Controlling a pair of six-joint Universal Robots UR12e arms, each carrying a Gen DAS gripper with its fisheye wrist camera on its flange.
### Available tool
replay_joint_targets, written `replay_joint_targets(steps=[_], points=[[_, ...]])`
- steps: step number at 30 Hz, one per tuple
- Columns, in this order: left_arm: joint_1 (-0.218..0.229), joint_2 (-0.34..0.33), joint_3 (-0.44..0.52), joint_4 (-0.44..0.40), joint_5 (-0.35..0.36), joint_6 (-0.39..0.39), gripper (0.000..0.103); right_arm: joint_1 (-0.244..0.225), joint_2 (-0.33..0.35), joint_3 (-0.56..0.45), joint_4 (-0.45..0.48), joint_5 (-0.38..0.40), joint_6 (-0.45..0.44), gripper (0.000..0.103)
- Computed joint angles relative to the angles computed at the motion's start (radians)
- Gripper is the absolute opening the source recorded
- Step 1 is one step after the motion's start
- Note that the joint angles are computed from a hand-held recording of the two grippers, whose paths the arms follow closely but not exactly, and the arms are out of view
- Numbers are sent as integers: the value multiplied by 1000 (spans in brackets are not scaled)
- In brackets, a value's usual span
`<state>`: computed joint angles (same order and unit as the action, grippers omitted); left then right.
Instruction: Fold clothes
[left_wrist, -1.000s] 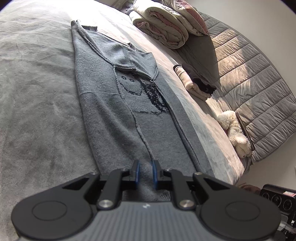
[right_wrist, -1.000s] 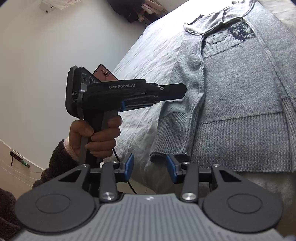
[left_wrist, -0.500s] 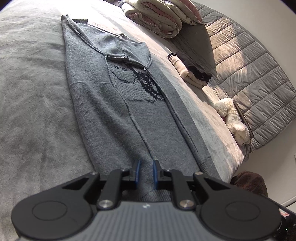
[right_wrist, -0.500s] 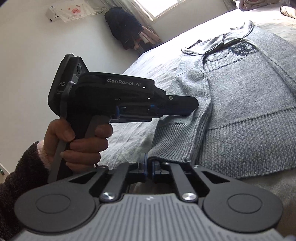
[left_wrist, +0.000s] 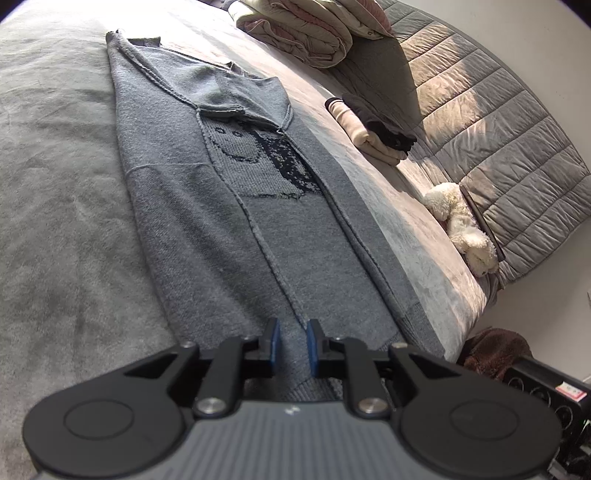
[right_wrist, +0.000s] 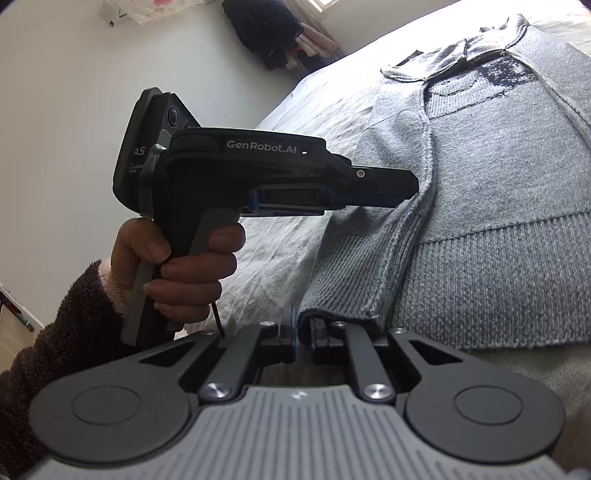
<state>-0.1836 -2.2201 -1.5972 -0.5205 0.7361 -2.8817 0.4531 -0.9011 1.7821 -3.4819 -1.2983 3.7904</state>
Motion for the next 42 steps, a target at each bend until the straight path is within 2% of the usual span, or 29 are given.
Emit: replay_joint_targets(steps=[1, 5, 7, 8, 9, 12, 14, 16, 19, 22, 25, 26, 29, 33, 36, 39, 42], points=[[0, 2, -3, -4, 0, 15, 16, -13, -22, 0, 77, 43, -50, 13], [2, 13, -11, -62, -20, 111, 16, -53, -98, 26, 205, 113, -208, 16], [1, 22, -22, -86, -28, 171, 16, -59, -129, 58, 175, 26, -212, 17], [0, 26, -27, -98, -32, 201, 16, -62, -141, 73, 159, -29, -203, 27], [0, 31, -32, -111, -35, 231, 18, -65, -153, 88, 147, -83, -194, 42], [6, 47, -60, -143, -61, 310, 20, -73, -179, 128, 147, -227, -144, 45], [13, 60, -81, -162, -79, 351, 20, -78, -187, 155, 140, -268, -132, 45], [20, 72, -99, -184, -94, 378, 21, -90, -186, 171, 136, -250, -120, 45], [27, 85, -112, -236, -111, 406, 22, -101, -183, 174, 182, -176, -122, 45], [19, 102, -105, -311, -92, 434, 22, -96, -198, 171, 235, -152, -196, 45], [7, 128, -113, -338, -74, 474, 22, -122, -224, 181, 259, -6, -237, 45], [5, 138, -120, -337, -76, 482, 22, -121, -231, 184, 255, -3, -257, 45], [12, 161, -149, -262, -102, 429, 30, -116, -251, 190, 262, -56, -282, 45], [30, 175, -183, -79, -73, 217, 36, -150, -273, 214, 256, -80, -165, 45], [35, 177, -190, 5, -4, 52, 39, -178, -286, 234, 261, -63, -90, 45], [42, 168, -183, 17, 37, -77, 39, -212, -296, 258, 263, 1, -37, 45], [52, 149, -174, -10, 16, -159, 39, -236, -297, 272, 283, 61, 0, 45]])
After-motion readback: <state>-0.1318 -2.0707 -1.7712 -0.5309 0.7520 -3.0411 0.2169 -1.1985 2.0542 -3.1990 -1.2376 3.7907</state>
